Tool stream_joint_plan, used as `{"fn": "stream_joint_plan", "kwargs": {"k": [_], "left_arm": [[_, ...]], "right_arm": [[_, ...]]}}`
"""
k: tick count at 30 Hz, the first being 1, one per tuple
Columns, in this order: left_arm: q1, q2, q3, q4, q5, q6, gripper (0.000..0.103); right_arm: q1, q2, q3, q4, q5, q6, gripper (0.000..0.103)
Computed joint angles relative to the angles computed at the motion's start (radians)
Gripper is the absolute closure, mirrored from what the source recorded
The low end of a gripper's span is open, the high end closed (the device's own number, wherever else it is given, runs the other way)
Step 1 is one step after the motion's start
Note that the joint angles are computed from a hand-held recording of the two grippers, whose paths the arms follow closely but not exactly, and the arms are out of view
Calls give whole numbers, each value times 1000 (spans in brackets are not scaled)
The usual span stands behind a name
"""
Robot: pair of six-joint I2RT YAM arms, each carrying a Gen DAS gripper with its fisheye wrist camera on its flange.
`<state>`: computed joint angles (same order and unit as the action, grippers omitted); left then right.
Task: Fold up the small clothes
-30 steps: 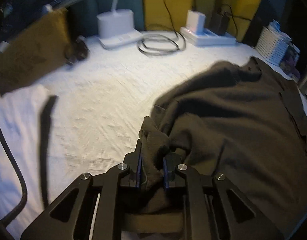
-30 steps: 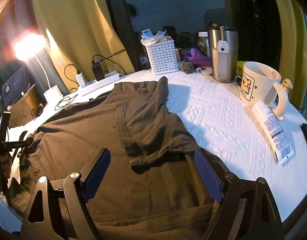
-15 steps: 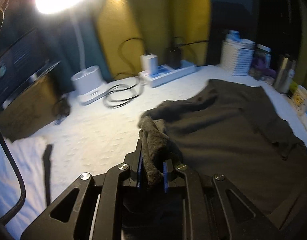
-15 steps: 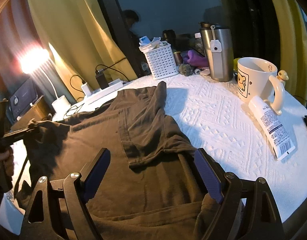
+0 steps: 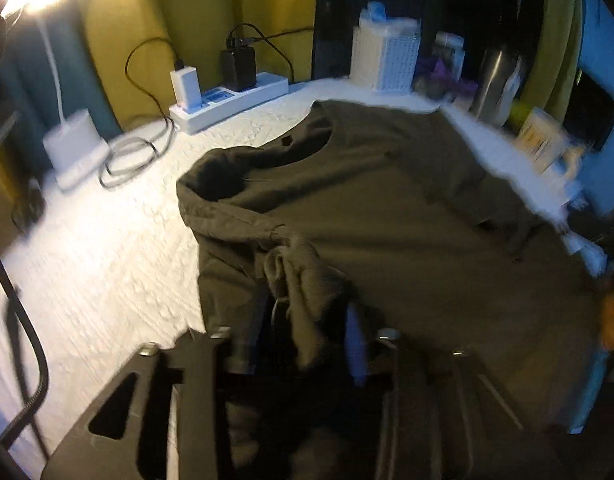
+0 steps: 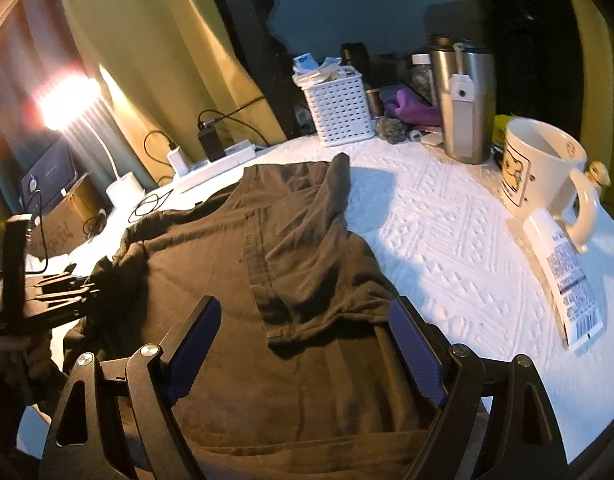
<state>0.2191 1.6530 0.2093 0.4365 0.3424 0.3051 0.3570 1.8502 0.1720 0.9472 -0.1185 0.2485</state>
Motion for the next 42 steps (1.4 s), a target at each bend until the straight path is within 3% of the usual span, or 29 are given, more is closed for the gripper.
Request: {"fn": "stream_joint_plan", "kwargs": {"k": [3, 4, 7, 10, 12, 20, 22, 23, 24, 25, 29, 35, 42], "left_arm": [[125, -118, 5, -213, 170, 125, 61], [185, -161, 16, -318, 223, 215, 61], [335, -212, 42, -476, 299, 372, 61], [468, -141, 95, -494, 334, 440, 56], [495, -40, 143, -453, 338, 412, 30], [309, 158, 217, -298, 379, 318, 29], [268, 220, 275, -312, 374, 297, 49], [241, 271, 320, -335, 361, 289, 76], [226, 297, 343, -350, 347, 287, 96], [220, 315, 354, -355, 332, 296, 99], [276, 272, 325, -369, 341, 323, 101], [577, 46, 326, -482, 406, 386, 101], [826, 114, 486, -534, 427, 393, 101]], "right_arm": [[52, -36, 41, -83, 11, 8, 16], [71, -43, 54, -103, 16, 13, 16], [150, -47, 92, -136, 50, 25, 16], [232, -36, 149, -203, 93, 21, 16], [272, -25, 185, -242, 111, 27, 16], [307, -34, 233, -334, 168, 43, 16], [297, -50, 223, -341, 174, 40, 16], [288, -59, 215, -343, 176, 41, 16], [282, -65, 210, -343, 178, 42, 16], [275, -69, 205, -342, 179, 43, 16], [248, -84, 188, -344, 178, 45, 16], [248, -83, 216, -374, 185, 39, 16], [310, -73, 313, -456, 208, 29, 16]]}}
